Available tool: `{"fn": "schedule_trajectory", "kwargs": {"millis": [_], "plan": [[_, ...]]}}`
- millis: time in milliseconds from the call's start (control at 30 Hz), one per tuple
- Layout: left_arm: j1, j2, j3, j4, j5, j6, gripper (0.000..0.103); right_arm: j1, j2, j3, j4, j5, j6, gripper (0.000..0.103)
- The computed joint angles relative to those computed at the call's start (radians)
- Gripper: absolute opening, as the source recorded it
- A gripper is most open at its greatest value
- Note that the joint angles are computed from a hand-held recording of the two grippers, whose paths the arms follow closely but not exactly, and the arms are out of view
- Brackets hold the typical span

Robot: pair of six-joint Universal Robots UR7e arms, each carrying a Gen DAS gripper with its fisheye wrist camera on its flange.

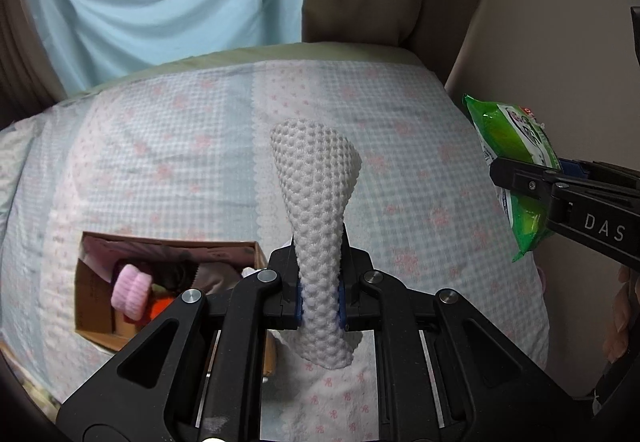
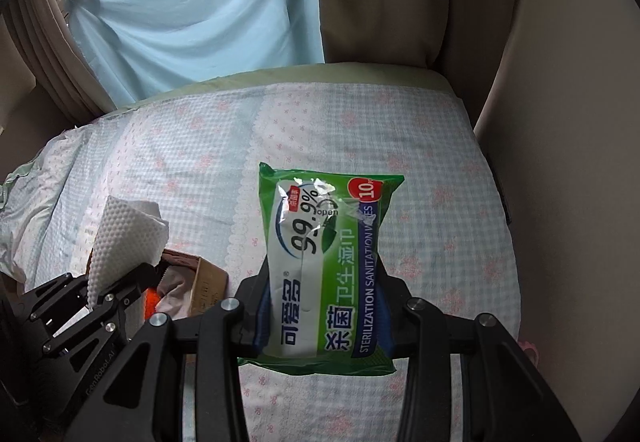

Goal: Organize soft objects
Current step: 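Carry the white cloth and green packet into the box with both tools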

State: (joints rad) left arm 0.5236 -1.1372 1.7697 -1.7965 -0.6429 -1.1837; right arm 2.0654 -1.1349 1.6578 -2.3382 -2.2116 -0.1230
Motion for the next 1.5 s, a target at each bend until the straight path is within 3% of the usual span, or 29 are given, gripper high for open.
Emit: {"fn": "schedule_trajectory", "kwargs": {"millis": [233,433,633,767,1133,1333,1500], "plan": [[-0.031,-0.179,0.019,0.218,0.012,-0.064,0.010,0.118,0.042,-0.015,0.041,0.010,0.122,0.038],[-0.030,-0.341,0.079,0.358,-0.023,-0.092,0.010,0.191,0.118,-0.012,0.040,0.056,0.209,0.038],[-0.012,-0.499,0.152,0.442,-0.085,-0.074,0.010,0.233,0.204,-0.018,0.059,0.114,0.308,0.038],[0.037,-0.563,0.185,0.460,-0.128,-0.023,0.010,0.237,0.252,-0.031,0.084,0.144,0.375,0.038],[0.231,-0.609,0.270,0.324,-0.205,0.109,0.010,0.165,0.386,-0.099,0.187,0.235,0.469,0.038],[0.340,-0.543,0.273,0.233,-0.247,0.232,0.010,0.113,0.437,-0.140,0.231,0.266,0.532,0.038],[0.386,-0.465,0.260,0.183,-0.269,0.327,0.010,0.076,0.469,-0.166,0.259,0.290,0.560,0.038]]}}
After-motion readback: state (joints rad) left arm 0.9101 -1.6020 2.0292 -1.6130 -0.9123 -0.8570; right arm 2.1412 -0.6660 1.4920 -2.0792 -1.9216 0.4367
